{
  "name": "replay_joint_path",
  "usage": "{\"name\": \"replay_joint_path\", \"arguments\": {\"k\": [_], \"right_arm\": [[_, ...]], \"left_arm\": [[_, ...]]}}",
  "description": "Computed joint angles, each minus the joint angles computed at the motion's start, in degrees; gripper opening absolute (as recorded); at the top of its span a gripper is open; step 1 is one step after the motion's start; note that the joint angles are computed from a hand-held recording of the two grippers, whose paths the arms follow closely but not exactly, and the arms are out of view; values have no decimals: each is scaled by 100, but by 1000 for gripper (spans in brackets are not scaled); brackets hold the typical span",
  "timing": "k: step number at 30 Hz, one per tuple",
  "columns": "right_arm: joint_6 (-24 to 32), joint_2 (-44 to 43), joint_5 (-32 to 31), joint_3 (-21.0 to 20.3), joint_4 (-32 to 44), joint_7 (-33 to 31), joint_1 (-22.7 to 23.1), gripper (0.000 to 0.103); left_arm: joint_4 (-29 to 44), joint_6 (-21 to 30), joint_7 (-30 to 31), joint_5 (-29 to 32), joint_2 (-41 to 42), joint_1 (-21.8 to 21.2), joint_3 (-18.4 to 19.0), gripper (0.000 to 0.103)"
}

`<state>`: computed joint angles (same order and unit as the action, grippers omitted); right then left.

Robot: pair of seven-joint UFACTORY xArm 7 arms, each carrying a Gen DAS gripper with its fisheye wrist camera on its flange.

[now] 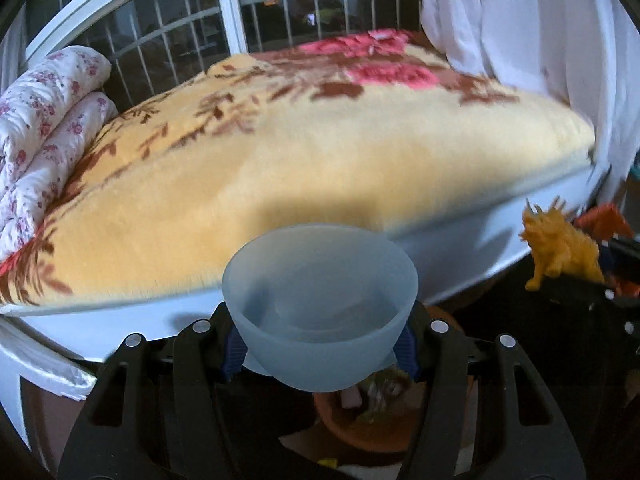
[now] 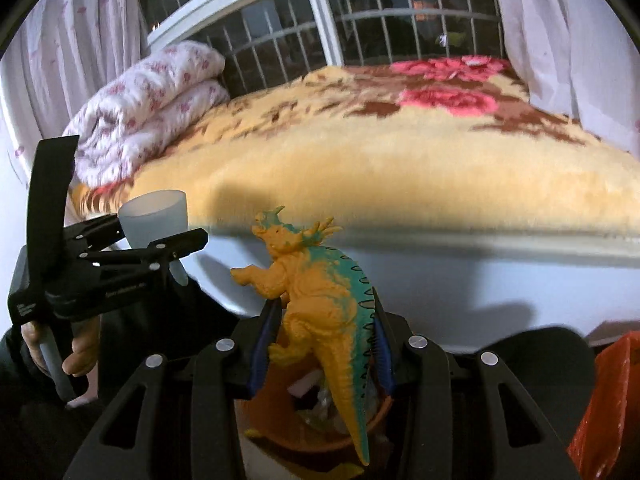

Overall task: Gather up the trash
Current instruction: 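Drop the blue cup toy into the orange bucket with the left tool while the right tool drops the dinosaur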

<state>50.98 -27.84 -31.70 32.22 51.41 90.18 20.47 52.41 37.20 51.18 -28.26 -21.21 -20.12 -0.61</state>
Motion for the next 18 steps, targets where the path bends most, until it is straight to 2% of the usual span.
{"name": "replay_joint_path", "arguments": {"k": [3, 8, 12, 18], "right_arm": [[-120, 148, 80, -2, -68, 30, 80, 42], [-365, 340, 294, -228, -262, -60, 257, 42], [-496, 522, 565, -453, -431, -253, 394, 42], [-1106, 873, 1070, -839, -797, -534, 553, 42]], "left_arm": [[-288, 8, 110, 94, -80, 32, 4, 57], [-474, 180, -113, 496, 104, 175, -129, 57], [-388, 394, -390, 868, 430, 252, -289, 57], [-198, 715, -801, 1526, 1020, 335, -539, 57]]}}
